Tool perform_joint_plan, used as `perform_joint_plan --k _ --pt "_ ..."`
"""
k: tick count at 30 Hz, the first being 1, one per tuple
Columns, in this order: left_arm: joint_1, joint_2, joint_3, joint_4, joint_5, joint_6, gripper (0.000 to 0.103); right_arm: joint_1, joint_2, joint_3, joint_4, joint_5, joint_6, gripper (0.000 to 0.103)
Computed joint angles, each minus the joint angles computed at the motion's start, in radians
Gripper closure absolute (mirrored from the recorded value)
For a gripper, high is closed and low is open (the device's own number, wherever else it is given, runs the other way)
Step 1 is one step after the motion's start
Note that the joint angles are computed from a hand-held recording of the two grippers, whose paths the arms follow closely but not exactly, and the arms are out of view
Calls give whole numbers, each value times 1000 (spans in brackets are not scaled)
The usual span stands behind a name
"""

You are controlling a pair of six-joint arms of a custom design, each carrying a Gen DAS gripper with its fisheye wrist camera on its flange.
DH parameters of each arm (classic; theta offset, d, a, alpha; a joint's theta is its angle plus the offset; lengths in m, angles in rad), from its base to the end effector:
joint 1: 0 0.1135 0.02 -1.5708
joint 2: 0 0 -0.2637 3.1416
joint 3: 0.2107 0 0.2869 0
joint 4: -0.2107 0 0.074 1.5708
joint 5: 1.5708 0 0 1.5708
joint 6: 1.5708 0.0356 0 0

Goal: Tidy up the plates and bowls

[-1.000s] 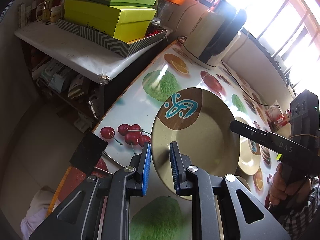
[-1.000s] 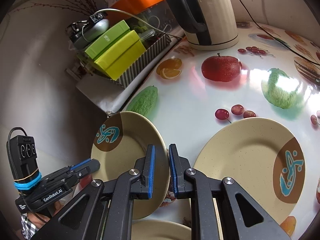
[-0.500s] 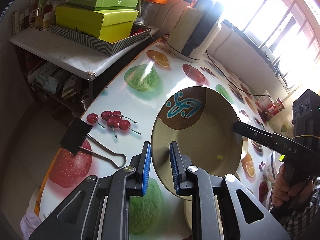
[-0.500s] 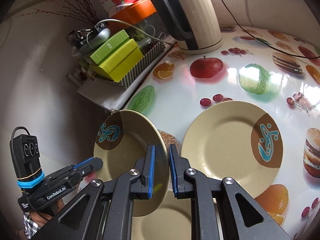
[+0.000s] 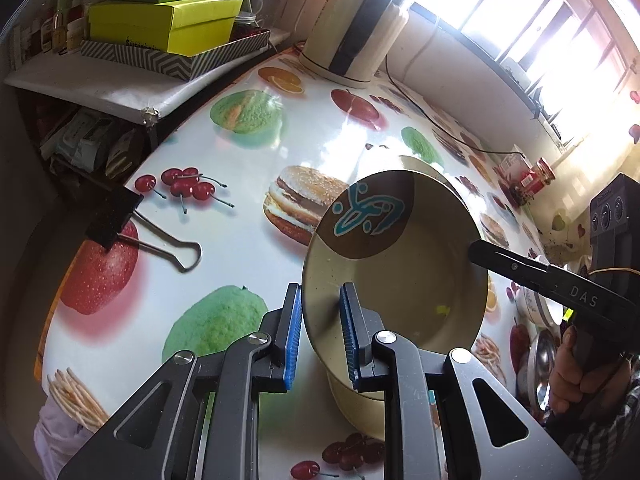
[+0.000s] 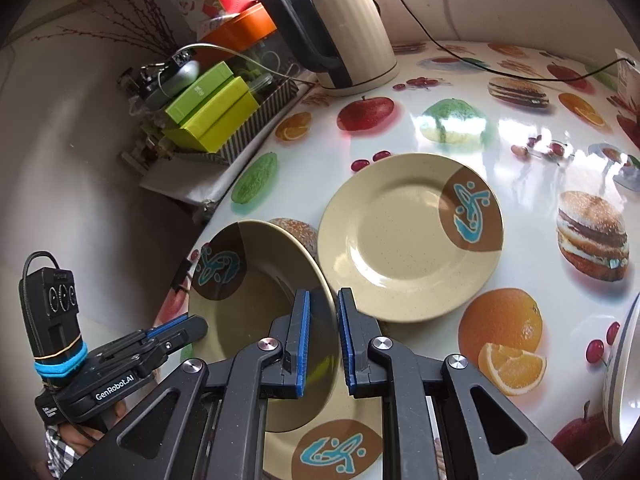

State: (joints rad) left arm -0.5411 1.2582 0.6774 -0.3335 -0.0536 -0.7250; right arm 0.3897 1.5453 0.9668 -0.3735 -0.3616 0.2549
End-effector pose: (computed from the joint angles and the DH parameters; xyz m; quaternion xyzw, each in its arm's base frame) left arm 0.2352 -0.1391 0.1739 -0.0955 0.9415 -0.1702 0.2748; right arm 0.3127 0.1420 0.1866 -0.1177 0.9312 0.2573 0.2299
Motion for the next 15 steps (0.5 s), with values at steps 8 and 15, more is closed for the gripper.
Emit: perform_joint_plan --k 8,15 --pt "-64 23 -1 -9 -19 -22 83 -17 -70 -99 6 9 14 88" --pt "-92 47 9 -18 -24 -32 83 -22 -108 -146 -4 23 9 88"
